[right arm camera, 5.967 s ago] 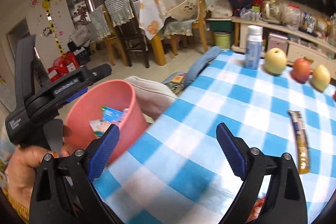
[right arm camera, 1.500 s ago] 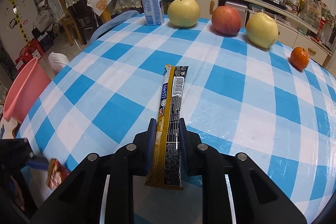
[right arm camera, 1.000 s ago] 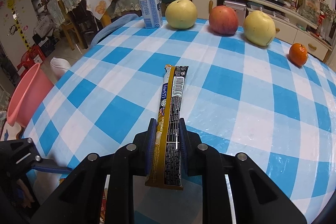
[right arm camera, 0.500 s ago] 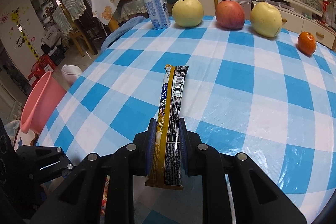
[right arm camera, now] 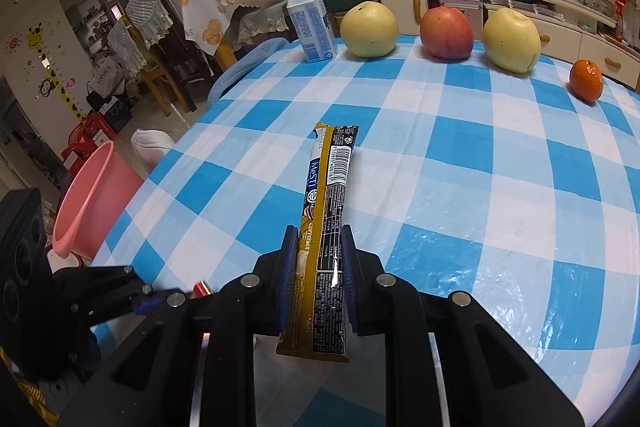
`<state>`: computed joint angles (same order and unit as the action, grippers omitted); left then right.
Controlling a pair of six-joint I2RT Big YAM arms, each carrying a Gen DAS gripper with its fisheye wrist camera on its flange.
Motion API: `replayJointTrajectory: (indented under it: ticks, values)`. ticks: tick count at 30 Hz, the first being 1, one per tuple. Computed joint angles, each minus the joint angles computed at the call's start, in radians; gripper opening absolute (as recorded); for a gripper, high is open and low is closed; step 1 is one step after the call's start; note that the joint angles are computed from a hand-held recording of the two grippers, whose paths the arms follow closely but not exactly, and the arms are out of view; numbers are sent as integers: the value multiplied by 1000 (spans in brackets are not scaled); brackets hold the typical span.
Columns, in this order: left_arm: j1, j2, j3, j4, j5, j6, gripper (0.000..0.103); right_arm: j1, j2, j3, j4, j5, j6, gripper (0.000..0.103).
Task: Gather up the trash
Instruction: 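Lift the red packet and gold wrapper off the table with both grippers, then carry the red packet and gold wrapper over the pink bucket and open both grippers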
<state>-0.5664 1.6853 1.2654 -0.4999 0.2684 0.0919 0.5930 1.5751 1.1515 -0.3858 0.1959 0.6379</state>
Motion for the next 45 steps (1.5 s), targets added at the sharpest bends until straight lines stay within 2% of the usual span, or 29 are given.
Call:
replayJointTrajectory:
  ticks: [11, 25, 33, 45]
  values:
    - [76, -55, -28, 100, -58, -128, 39, 47, -2, 10, 38, -22, 40, 23]
    - [183, -152, -93, 223, -219, -225, 39, 100, 64, 109, 65, -76, 97, 23]
    - [255, -194, -128, 271, -296, -281, 39, 141, 141, 250, 43, -104, 87, 23]
    - [349, -209, -140, 286, -339, -376, 39, 188, 357, 610, -73, -156, 30, 23]
